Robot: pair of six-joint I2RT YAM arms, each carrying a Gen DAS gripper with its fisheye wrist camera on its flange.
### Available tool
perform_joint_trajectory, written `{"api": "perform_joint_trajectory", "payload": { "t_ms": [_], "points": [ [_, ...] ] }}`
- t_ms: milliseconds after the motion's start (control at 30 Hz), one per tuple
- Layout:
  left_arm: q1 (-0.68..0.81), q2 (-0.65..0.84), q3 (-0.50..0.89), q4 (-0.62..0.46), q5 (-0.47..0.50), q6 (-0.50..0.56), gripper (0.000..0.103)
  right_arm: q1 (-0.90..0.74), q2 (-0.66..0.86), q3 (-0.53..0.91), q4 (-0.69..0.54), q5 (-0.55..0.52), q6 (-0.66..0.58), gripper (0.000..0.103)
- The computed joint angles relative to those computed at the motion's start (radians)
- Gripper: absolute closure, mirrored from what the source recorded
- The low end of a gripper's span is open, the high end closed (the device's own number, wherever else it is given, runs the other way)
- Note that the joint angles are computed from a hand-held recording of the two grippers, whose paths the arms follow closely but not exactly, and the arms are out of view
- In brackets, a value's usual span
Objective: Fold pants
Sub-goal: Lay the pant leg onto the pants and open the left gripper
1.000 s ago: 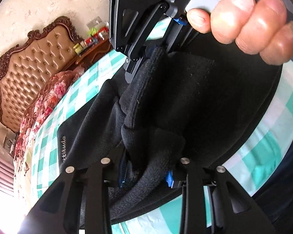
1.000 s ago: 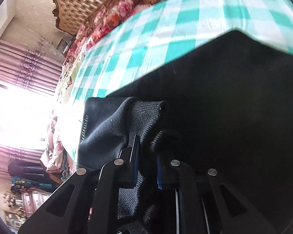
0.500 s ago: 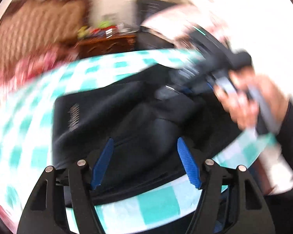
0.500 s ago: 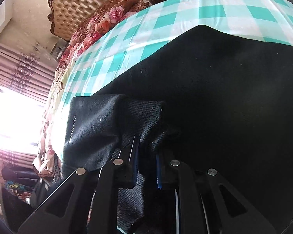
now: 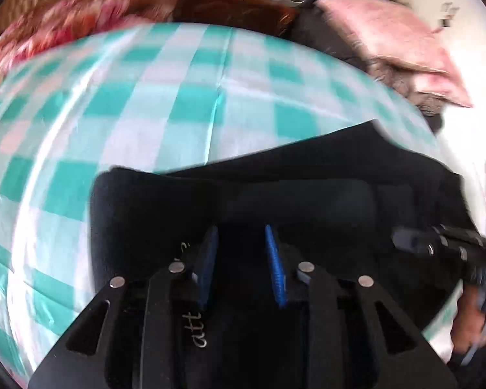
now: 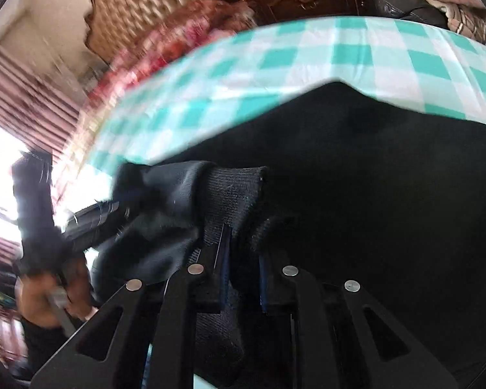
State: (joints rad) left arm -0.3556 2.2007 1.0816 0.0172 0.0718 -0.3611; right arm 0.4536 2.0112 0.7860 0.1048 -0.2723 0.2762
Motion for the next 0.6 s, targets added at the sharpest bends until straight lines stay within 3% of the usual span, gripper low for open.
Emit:
{"api": "perform_joint_trajectory", "payload": {
  "t_ms": [33, 100, 133, 167, 200, 267, 400, 467, 600],
  "points": [
    [-0.018, -0.003, -0.004, 0.005, -0.032, -0.007, 0.072, 0.012, -0.009, -0.014, 0.015, 0.03, -0.008, 0.088],
    [-0.041, -0.01, -0.015, 0.019, -0.053, -0.024, 0.059, 0.053, -0.048, -0.042, 0.019, 0.138, -0.004, 0.084],
    [-0.046, -0.011, -0.023, 0.032, -0.057, -0.028, 0.057, 0.094, -0.085, -0.06, 0.006, 0.246, 0.021, 0.082],
    [-0.056, -0.014, -0.039, 0.054, -0.068, -0.029, 0.055, 0.169, -0.152, -0.098, 0.003, 0.432, 0.054, 0.08],
    [-0.059, -0.011, -0.046, 0.071, -0.077, -0.027, 0.054, 0.233, -0.203, -0.143, 0.033, 0.557, 0.073, 0.066],
    [-0.063, -0.016, -0.067, 0.101, -0.09, -0.035, 0.054, 0.339, -0.273, -0.224, 0.108, 0.694, 0.077, 0.061],
    [-0.079, -0.01, -0.077, 0.126, -0.127, -0.03, 0.054, 0.444, -0.144, -0.196, 0.103, 0.748, 0.098, 0.062],
    [-0.083, -0.008, -0.077, 0.132, -0.134, -0.026, 0.054, 0.419, -0.065, -0.173, 0.097, 0.707, 0.134, 0.062],
    [-0.082, -0.009, -0.092, 0.153, -0.134, -0.024, 0.054, 0.411, -0.072, -0.223, 0.138, 0.696, 0.15, 0.062]
  ]
}}
